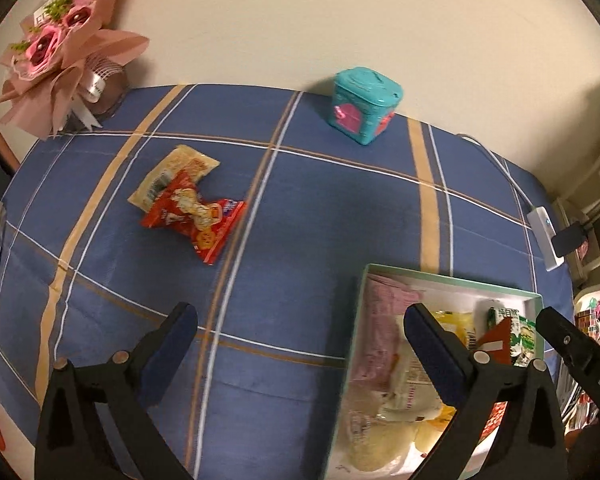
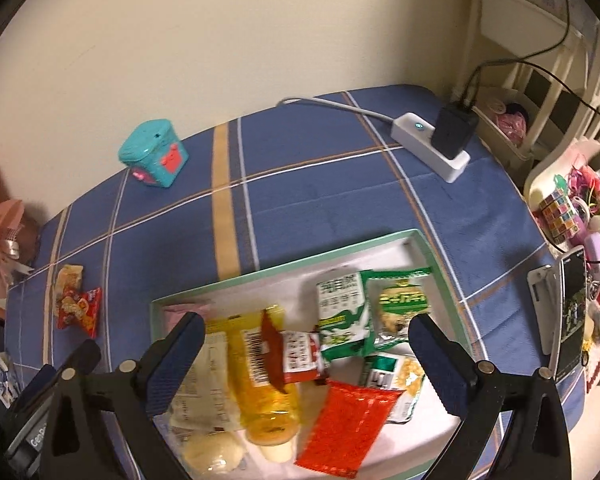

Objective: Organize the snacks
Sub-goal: 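Move both tools back over the last two snacks on the cloth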

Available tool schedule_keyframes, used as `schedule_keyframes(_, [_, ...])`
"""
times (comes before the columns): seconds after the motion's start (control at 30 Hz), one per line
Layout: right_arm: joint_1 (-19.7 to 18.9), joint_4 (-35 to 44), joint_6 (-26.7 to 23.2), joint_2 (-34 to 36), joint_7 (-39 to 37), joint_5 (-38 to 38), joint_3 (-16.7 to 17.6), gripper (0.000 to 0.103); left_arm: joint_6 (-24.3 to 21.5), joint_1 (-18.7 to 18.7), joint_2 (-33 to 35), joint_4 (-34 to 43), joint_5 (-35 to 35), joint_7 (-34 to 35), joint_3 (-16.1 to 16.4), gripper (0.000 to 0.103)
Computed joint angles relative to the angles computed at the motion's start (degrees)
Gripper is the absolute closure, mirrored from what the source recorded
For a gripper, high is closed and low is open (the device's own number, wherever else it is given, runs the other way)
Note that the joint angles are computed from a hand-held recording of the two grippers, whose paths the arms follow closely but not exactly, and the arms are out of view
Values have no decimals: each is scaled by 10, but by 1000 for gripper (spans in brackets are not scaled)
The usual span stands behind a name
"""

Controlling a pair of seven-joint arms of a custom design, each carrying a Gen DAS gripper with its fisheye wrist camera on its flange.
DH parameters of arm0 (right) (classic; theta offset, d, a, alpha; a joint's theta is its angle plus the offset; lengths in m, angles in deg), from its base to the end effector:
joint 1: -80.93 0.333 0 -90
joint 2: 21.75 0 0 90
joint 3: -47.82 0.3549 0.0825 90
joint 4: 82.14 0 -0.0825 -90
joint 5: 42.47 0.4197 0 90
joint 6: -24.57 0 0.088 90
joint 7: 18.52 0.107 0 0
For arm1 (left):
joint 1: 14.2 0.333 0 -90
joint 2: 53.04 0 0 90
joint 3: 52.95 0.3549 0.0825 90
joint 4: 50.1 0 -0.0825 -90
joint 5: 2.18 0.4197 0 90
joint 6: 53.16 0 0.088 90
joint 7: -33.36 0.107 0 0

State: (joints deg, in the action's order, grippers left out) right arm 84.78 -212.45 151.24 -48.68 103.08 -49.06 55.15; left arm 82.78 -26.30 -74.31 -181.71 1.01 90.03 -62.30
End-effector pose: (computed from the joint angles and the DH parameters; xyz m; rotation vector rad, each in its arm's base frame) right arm 0.4545 0.0955 0.6049 -1.6566 2.2663 -0.4436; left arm 0.4599 -0.1888 0.5641 -2.1844 1.8345 -0.5624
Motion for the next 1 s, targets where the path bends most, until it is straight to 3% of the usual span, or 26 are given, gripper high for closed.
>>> schedule_keyframes(0.53, [43, 43, -10, 51, 24, -13, 27, 0, -16, 37, -18, -12, -7, 31, 34, 0])
schedule_keyframes(1.0, [115, 92, -10, 126, 55, -52, 49, 0, -14, 86, -28, -34, -9, 52, 63, 0])
